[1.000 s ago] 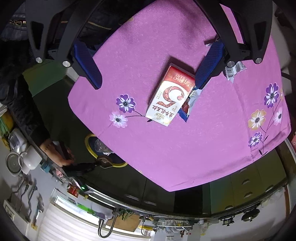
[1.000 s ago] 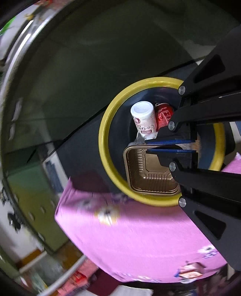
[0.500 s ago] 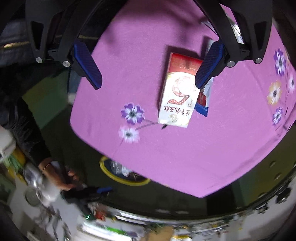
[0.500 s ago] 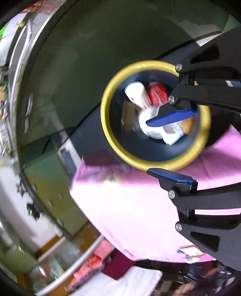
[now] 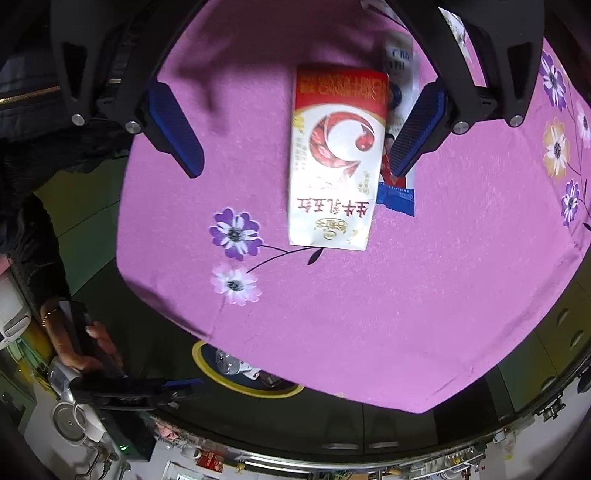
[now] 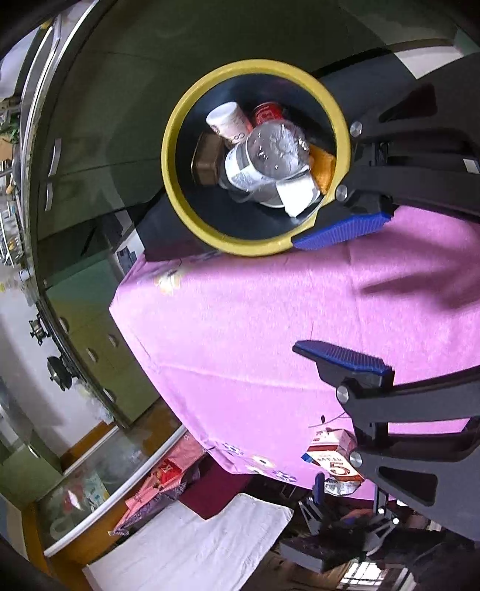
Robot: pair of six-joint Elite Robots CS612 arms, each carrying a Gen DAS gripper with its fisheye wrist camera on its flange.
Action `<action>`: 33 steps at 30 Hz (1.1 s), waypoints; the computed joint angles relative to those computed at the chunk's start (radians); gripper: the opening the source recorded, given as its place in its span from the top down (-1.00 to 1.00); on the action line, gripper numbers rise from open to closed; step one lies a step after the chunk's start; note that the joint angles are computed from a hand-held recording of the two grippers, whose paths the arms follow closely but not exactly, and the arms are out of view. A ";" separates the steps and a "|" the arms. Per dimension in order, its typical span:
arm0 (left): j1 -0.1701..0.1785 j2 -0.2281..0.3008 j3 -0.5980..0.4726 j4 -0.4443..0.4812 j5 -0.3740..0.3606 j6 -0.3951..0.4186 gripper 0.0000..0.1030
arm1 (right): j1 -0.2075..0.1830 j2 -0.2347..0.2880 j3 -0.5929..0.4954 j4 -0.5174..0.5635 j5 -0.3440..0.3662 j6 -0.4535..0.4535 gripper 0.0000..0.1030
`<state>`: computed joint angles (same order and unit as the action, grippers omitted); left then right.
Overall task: Collect trash
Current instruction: 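Grasp the red-and-white milk carton with the left tool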
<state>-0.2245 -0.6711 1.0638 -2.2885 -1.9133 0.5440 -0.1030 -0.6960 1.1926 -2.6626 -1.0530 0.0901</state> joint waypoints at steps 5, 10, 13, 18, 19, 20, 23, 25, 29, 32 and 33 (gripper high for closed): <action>0.000 0.022 -0.035 0.048 -0.009 0.014 -0.86 | 0.005 0.000 -0.002 0.003 0.002 -0.020 -0.05; -0.004 0.028 -0.048 0.087 -0.011 0.044 -0.78 | -0.001 0.003 -0.004 0.002 0.015 -0.013 -0.08; -0.010 0.028 -0.047 0.106 0.007 0.054 -0.44 | -0.002 0.005 -0.005 0.006 0.022 -0.013 -0.08; -0.023 0.027 -0.030 0.098 0.075 0.031 -0.42 | 0.000 0.009 -0.008 0.013 0.033 -0.017 -0.11; -0.025 0.025 -0.022 0.085 0.083 0.027 -0.42 | 0.001 0.010 -0.008 0.015 0.035 -0.018 -0.11; -0.028 0.023 -0.017 0.076 0.096 0.014 -0.41 | 0.001 0.010 -0.008 0.015 0.038 -0.019 -0.11; -0.037 0.018 0.000 0.037 0.138 -0.021 -0.32 | 0.001 0.010 -0.004 0.013 0.045 -0.018 -0.11; -0.041 0.015 0.010 0.012 0.170 -0.045 -0.10 | 0.000 0.009 0.002 0.009 0.052 -0.015 -0.11; -0.040 0.009 0.019 0.006 0.182 -0.109 0.00 | -0.004 0.007 0.012 0.000 0.061 -0.009 -0.12; -0.042 0.001 0.035 -0.006 0.193 -0.136 0.02 | -0.008 0.005 0.022 -0.013 0.071 -0.001 -0.13; -0.043 -0.001 0.038 -0.006 0.190 -0.143 0.02 | -0.009 0.004 0.026 -0.020 0.073 0.003 -0.13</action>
